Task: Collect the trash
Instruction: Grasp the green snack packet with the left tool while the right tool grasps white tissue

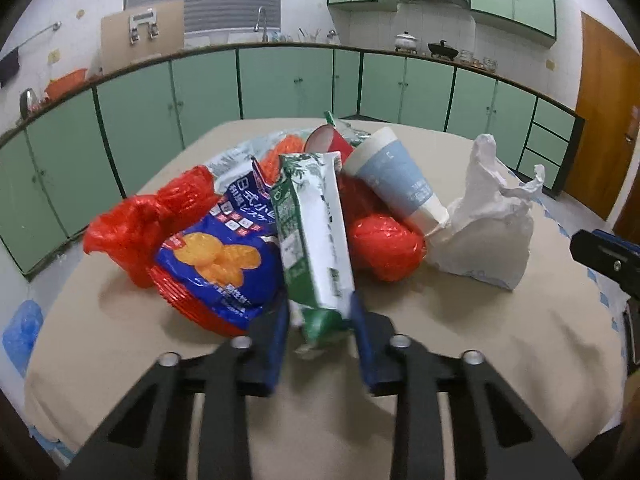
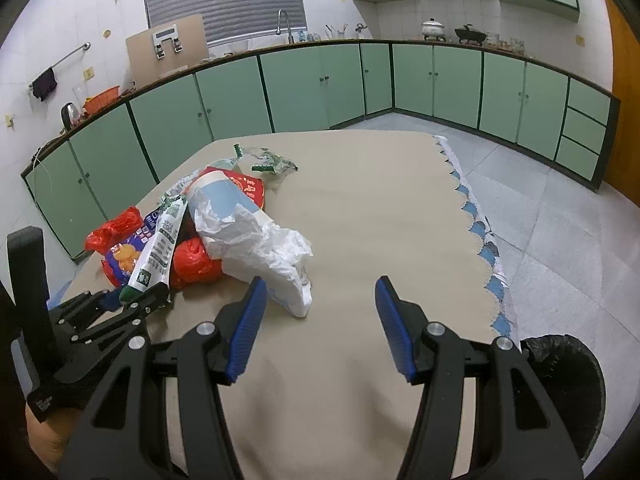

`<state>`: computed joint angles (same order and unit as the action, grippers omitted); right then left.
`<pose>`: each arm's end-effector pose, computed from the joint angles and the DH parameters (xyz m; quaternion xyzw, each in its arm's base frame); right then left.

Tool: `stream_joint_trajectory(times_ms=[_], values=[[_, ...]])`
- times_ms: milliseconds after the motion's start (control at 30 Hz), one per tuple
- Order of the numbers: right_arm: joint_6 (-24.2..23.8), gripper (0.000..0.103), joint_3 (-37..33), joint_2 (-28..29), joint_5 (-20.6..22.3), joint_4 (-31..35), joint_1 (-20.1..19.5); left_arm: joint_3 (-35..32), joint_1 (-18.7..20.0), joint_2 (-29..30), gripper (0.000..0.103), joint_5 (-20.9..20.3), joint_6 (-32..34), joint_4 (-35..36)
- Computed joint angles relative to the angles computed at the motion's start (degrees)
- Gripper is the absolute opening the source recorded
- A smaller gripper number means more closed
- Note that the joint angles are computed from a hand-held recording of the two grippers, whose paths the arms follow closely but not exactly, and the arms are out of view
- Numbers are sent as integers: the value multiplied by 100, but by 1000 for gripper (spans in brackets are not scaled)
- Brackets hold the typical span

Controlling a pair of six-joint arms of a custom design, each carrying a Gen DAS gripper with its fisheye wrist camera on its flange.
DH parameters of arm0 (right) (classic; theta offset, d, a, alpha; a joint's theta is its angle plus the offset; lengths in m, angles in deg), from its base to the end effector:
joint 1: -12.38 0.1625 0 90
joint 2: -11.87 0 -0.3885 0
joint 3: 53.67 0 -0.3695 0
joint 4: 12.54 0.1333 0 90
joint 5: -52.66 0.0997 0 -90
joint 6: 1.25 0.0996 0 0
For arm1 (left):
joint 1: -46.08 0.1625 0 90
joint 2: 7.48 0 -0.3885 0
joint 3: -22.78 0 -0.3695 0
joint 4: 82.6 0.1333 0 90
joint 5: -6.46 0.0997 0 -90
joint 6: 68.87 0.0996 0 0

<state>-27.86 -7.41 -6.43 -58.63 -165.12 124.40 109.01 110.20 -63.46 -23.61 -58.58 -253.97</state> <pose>0.4012 -0.7330 0.0915 0.3363 -0.8777 0.2851 0.1879 -0.0810 -0.6698 0.3446 0.0378 0.8098 -0.4314 0.3957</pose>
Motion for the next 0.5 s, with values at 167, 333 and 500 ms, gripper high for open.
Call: stream_joint_trajectory(times_ms=[167,333,500], values=[[-31,55,2,-4,96,70,28,186,-104,-87,20,-114,307,-472],[-57,55,0,-12,186,75,61,310,-189,-134,19,-91,571,-1012],[-115,55,-135,66,268,171,102,328,-258,-205,18,-98,692,-1159]])
